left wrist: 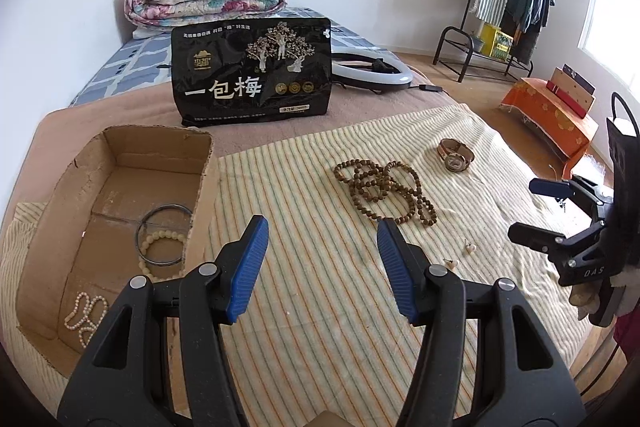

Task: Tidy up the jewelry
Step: 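Move both tools back over the wooden bead necklace and pearl earrings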

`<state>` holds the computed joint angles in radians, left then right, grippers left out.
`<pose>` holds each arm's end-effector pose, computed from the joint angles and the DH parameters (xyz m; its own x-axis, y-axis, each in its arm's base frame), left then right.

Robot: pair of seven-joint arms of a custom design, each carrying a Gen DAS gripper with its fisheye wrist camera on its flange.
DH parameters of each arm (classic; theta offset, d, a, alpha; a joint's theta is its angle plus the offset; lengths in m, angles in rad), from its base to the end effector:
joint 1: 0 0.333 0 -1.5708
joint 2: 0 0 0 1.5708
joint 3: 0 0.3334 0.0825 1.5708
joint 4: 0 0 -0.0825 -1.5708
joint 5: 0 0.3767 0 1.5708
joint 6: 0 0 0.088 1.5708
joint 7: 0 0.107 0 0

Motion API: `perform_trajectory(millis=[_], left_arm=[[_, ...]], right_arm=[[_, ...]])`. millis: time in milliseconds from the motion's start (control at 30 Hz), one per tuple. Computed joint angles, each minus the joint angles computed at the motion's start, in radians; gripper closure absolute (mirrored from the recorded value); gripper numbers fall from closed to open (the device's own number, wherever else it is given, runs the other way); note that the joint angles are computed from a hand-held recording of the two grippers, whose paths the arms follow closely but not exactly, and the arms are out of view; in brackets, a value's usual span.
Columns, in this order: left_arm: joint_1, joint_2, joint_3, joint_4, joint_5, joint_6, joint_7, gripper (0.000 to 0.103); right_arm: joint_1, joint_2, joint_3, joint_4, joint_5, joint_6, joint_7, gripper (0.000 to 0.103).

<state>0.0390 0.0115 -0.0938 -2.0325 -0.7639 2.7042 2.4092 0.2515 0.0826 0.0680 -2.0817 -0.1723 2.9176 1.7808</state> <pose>0.5904 -0.0083 0.5281 -0.3428 -0.9313 0.1233 -0.6784 0.1546 -0.7183 0.5714 0.1991 0.4977 0.2596 -0.9657 -0.0067 -0.7031 -0.1842 -0.6868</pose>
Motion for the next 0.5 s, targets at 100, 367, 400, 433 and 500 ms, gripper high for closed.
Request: perform_trajectory(millis=[100, 367, 400, 433, 500], left_arm=[[-0.008, 0.025, -0.009, 0.021, 0.008, -0.002, -0.019, 0.045], [-0.029, 0.109, -0.045, 0.096, 0.056, -0.006, -0.063, 0.045], [-0.031, 0.124, -0.05, 0.109, 0.063, -0.008, -0.07, 0.045], [-0.034, 0.141, -0.053, 0.125, 0.079, -0.01, -0.087, 0.045], [-0.041, 0.177, -0.058, 0.159, 0.114, -0.019, -0.129, 0.045]], right_arm=[[-0.013, -0.008, 0.003, -0.032, 0.052, 0.006, -0.019, 0.011], [-0.03, 0.003, 0.02, -0.059, 0.19, 0.008, -0.114, 0.024], [-0.031, 0.005, 0.022, -0.06, 0.201, 0.009, -0.127, 0.024], [-0.03, 0.009, 0.022, -0.059, 0.202, 0.009, -0.13, 0.026], [-0.028, 0.016, 0.022, -0.057, 0.2, 0.01, -0.133, 0.028]])
